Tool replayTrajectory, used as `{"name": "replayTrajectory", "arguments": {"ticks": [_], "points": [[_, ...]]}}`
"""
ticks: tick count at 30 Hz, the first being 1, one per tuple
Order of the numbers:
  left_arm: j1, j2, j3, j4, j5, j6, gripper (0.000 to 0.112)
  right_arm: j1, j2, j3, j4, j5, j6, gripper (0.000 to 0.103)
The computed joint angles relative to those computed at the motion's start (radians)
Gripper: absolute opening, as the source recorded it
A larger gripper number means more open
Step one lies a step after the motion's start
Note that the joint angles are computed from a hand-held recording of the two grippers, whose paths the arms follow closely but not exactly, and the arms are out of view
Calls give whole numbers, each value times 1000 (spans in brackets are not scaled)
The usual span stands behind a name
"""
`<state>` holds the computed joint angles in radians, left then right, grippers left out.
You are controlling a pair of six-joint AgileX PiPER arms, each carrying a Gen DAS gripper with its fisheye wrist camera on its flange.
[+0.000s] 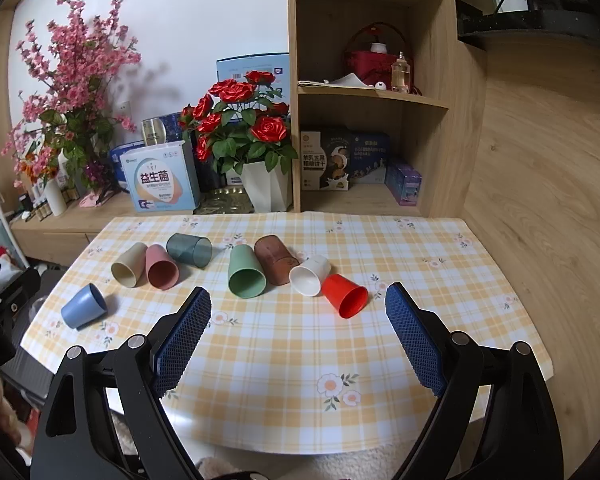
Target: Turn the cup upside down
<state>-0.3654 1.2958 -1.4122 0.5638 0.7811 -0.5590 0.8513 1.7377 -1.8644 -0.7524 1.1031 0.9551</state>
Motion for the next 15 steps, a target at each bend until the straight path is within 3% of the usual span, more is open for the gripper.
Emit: {"name": "replayTrajectory", "arguments": {"ticks": [15], "points": [[0,2,-3,-2,2,1,97,-1,0,-2,3,1,-3,86]]}}
